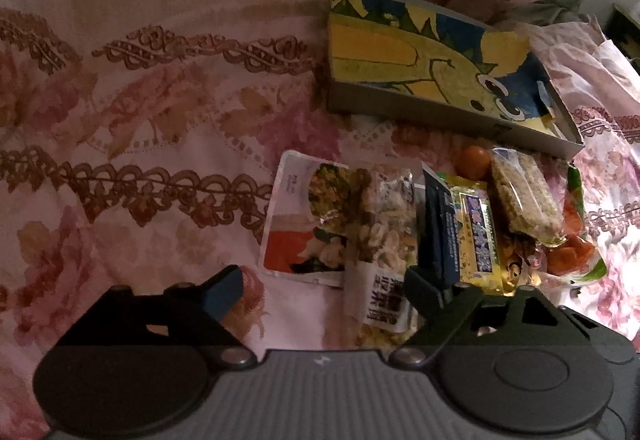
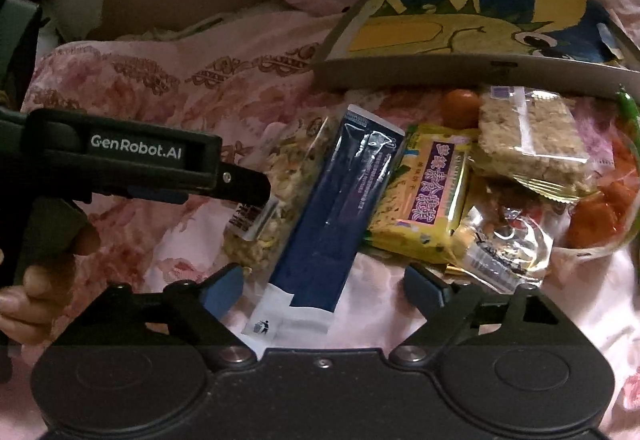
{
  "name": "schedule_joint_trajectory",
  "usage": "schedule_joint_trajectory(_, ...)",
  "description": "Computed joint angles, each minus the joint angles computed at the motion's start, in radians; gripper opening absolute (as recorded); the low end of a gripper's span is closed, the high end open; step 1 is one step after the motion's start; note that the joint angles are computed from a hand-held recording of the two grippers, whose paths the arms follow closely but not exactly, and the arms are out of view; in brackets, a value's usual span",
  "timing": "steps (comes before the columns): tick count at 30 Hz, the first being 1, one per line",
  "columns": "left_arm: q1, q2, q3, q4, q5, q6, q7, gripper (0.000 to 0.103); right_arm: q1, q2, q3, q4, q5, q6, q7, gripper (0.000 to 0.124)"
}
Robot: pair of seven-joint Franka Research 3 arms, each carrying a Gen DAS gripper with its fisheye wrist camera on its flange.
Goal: Organize snacks
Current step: 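Lower the left tool onto the nut bar pack while the right tool approaches the dark blue stick pack, then close the left tool on the nut bar pack while the right tool grasps the dark blue stick pack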
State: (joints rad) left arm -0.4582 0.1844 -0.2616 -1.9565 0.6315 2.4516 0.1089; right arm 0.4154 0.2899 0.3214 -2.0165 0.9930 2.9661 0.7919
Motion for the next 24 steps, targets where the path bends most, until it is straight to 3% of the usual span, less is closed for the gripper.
schedule_joint_trajectory(6,-0.001,0.015,0.000,0.008,-0.001,0.032,0.027,0.081,-0.002,0.003,0.006,0.004,-0.003,-0.002,-0.020,0.077)
schedule_joint_trajectory(16,0.009,0.003,0.006,-0.030,-0.026,0.146,0.033,0.049,0.007,-0.028,-0.009,-0.014,-0.002,-0.035,-0.018,0.049)
schedule_joint_trajectory(24,0.019,0.017,0.011,-0.025,-0.066,0.160,0.036,0.049,0.029,-0.007,-0.033,0.000,-0.051,-0.034,0.058,0.050)
